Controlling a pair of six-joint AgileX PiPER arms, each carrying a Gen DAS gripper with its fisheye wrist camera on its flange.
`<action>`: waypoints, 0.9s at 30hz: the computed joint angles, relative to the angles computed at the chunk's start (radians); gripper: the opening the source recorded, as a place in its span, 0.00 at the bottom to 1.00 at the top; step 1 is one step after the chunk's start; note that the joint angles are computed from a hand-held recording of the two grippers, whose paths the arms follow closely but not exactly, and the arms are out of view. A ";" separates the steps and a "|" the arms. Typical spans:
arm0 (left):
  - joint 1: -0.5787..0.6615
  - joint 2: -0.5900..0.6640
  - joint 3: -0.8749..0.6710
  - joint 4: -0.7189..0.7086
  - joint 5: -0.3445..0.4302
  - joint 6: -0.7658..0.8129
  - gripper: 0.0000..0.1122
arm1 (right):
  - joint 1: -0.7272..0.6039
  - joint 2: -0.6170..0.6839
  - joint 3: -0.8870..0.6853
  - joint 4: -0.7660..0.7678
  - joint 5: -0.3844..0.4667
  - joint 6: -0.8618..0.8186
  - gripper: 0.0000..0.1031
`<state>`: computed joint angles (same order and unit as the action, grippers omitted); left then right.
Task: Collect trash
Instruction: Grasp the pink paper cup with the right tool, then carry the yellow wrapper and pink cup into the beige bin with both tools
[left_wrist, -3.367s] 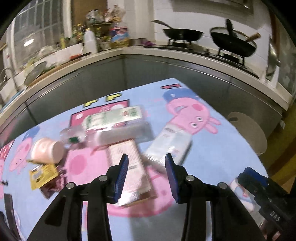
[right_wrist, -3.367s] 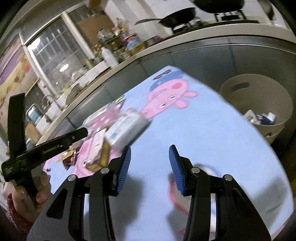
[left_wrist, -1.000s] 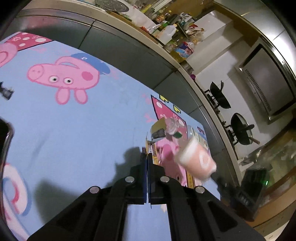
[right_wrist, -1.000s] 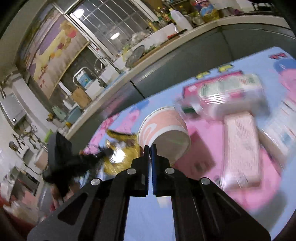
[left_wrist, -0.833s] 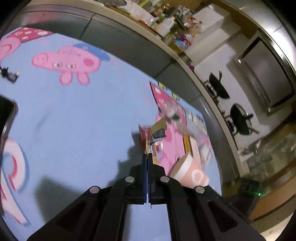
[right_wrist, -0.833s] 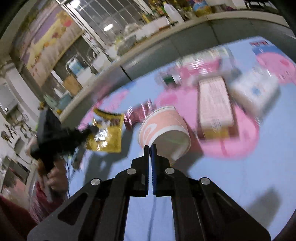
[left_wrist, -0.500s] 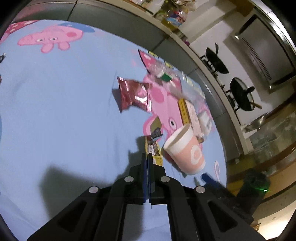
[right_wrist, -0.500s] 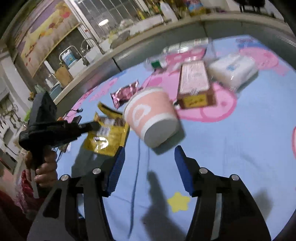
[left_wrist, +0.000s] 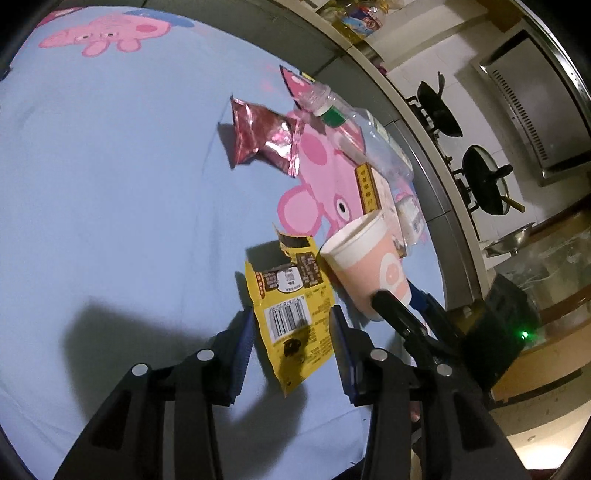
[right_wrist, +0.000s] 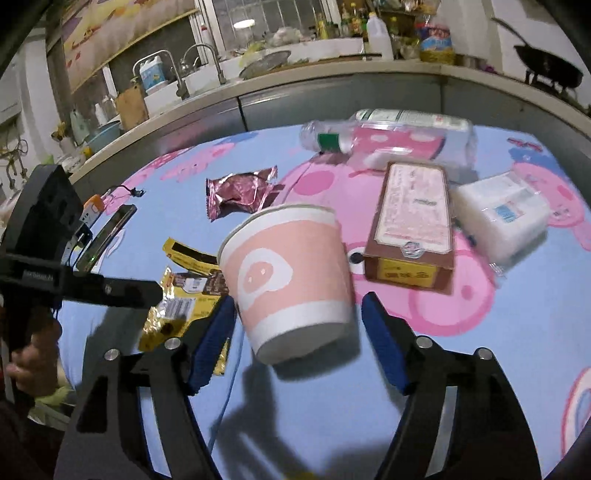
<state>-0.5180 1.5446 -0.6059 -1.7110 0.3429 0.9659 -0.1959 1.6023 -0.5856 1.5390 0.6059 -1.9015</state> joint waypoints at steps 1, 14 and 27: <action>-0.007 0.018 -0.010 -0.005 0.009 0.021 0.00 | -0.010 0.009 0.007 0.026 0.026 -0.028 0.60; -0.078 -0.079 -0.180 0.334 -0.003 -0.249 0.00 | -0.343 -0.219 0.113 -0.029 0.341 -0.021 0.55; -0.346 0.597 -1.254 1.168 0.251 -1.011 0.00 | -0.903 0.153 -0.203 -0.146 0.496 0.160 0.56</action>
<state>-0.8640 2.1414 -1.8602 -0.5428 0.5935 -0.0454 -1.0992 1.7554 -0.7884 1.3928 1.1014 -1.7419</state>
